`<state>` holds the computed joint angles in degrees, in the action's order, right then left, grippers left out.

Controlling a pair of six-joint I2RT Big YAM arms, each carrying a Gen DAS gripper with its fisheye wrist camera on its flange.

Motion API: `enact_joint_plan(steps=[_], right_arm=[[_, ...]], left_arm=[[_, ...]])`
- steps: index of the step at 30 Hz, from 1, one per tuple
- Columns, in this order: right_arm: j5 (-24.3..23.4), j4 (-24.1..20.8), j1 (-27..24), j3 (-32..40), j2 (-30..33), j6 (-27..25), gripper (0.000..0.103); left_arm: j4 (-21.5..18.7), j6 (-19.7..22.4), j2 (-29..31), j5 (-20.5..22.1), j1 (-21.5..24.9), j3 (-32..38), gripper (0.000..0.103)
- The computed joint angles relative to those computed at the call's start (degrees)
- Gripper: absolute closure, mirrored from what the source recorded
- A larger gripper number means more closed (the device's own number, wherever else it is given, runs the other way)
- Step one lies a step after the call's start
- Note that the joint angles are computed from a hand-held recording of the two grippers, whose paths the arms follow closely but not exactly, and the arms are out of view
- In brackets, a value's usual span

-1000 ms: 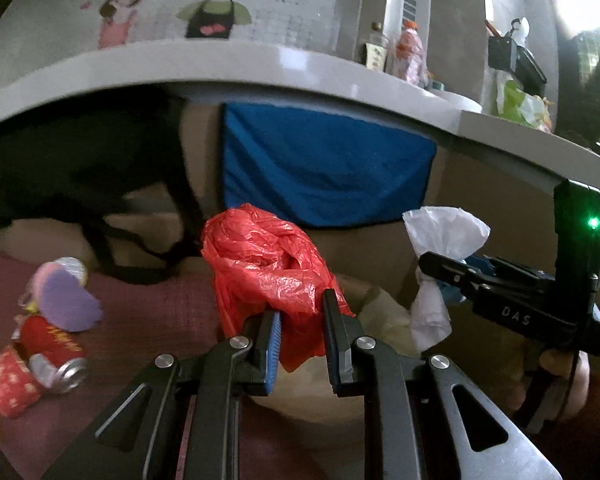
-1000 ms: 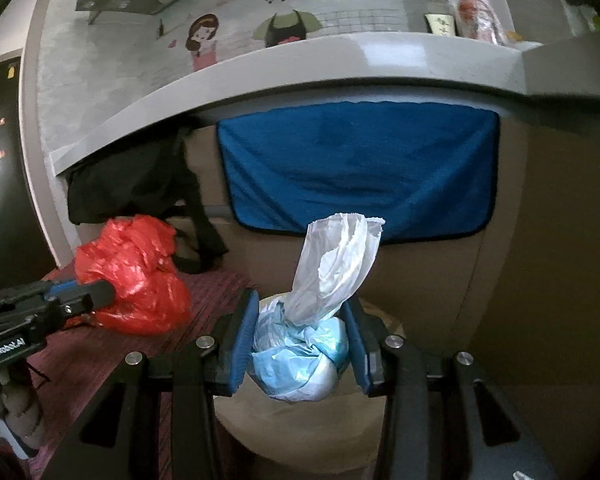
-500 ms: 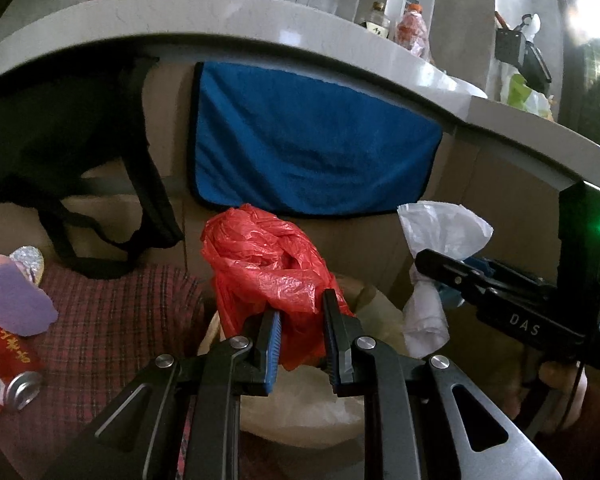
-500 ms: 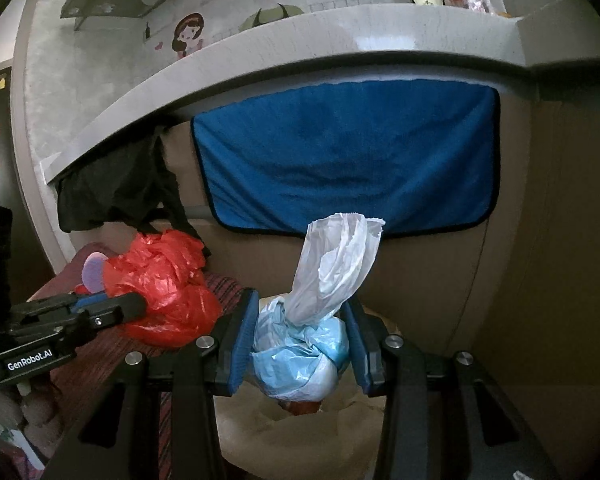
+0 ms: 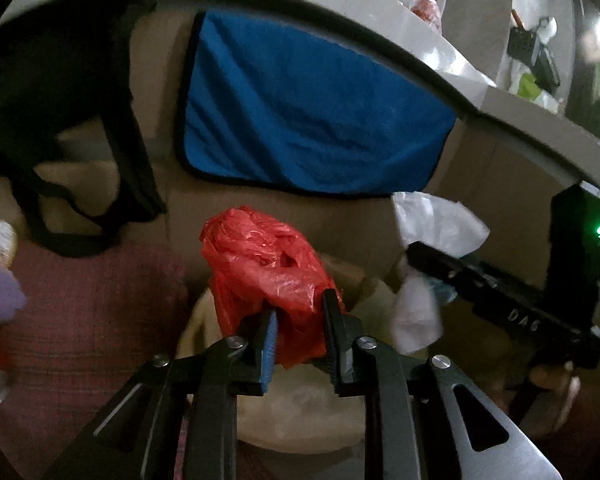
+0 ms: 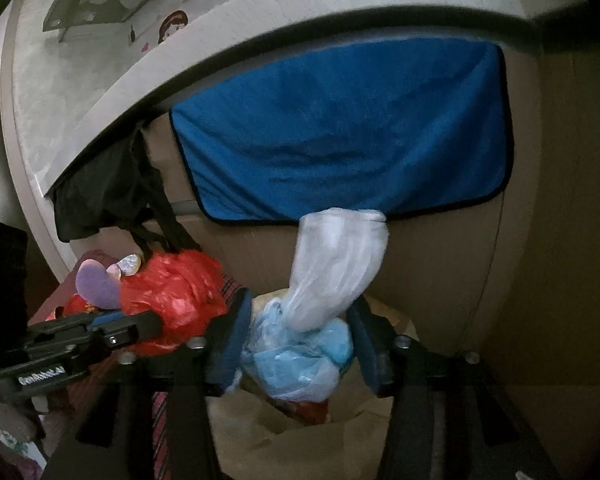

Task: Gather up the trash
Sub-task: 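Carry both items over the bin and open both tools to drop them, then move both tools back to the bed toward the yellow wrapper and sponge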

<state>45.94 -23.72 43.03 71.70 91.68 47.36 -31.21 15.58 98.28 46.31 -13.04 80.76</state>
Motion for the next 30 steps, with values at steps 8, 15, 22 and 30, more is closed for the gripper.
enact_joint_plan(steps=[8,15,22,30], right_arm=[[-1.1,-1.7,-0.3,-0.6,1.3,5.7,0.040],[3.2,-6.0,2.9,3.4,2.9,5.8,0.040],[4.3,-7.7,5.4,10.2,6.2,3.2,0.040],[4.1,-10.0,8.1,24.3,13.9,-2.6,0.040]], left_arm=[[0.7,-0.8,0.3,-3.3,1.2,0.6,0.058],[7.6,-1.2,-4.3,-8.8,2.8,-4.3,0.057],[10.2,-0.8,-8.0,-7.6,7.9,-6.9,0.056],[10.3,-1.4,-10.2,-2.9,16.9,-6.3,0.055]])
